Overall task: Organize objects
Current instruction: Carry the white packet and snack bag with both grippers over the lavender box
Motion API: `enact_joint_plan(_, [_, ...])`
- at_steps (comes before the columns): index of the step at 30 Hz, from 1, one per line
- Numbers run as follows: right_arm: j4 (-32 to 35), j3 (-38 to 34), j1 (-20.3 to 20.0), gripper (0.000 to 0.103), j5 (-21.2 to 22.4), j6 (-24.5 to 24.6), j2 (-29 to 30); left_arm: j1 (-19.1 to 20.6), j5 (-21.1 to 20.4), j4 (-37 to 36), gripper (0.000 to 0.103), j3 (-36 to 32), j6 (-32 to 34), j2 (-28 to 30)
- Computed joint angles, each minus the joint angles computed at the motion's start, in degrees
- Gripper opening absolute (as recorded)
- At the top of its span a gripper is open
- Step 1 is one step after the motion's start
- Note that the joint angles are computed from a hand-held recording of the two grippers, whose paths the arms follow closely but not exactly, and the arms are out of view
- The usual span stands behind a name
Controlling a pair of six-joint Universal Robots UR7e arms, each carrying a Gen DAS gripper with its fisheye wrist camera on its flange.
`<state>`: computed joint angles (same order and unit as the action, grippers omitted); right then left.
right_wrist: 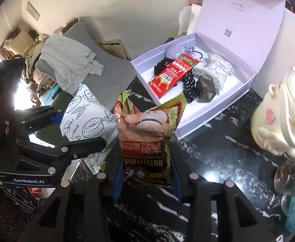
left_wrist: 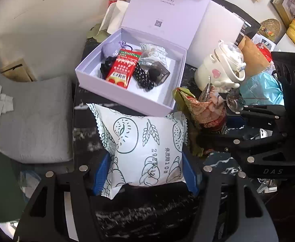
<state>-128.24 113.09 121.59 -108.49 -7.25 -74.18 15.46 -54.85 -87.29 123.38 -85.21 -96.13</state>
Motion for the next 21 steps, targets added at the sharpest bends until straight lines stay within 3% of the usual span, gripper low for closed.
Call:
enact_joint_plan(10, [-1.82, -4.57, -1.59, 0.04, -1.42, 1.0, 5.25, 10.07, 3.2, -7.3, 0.062, -1.2, 15.52, 0.98])
enact_joint_plan(21, [-3.12, -8.91, -3.62, 0.04, -2.84, 1.44, 9.53, 18.24, 4.73, -16.17, 0.062, -2.92, 29.32, 4.72])
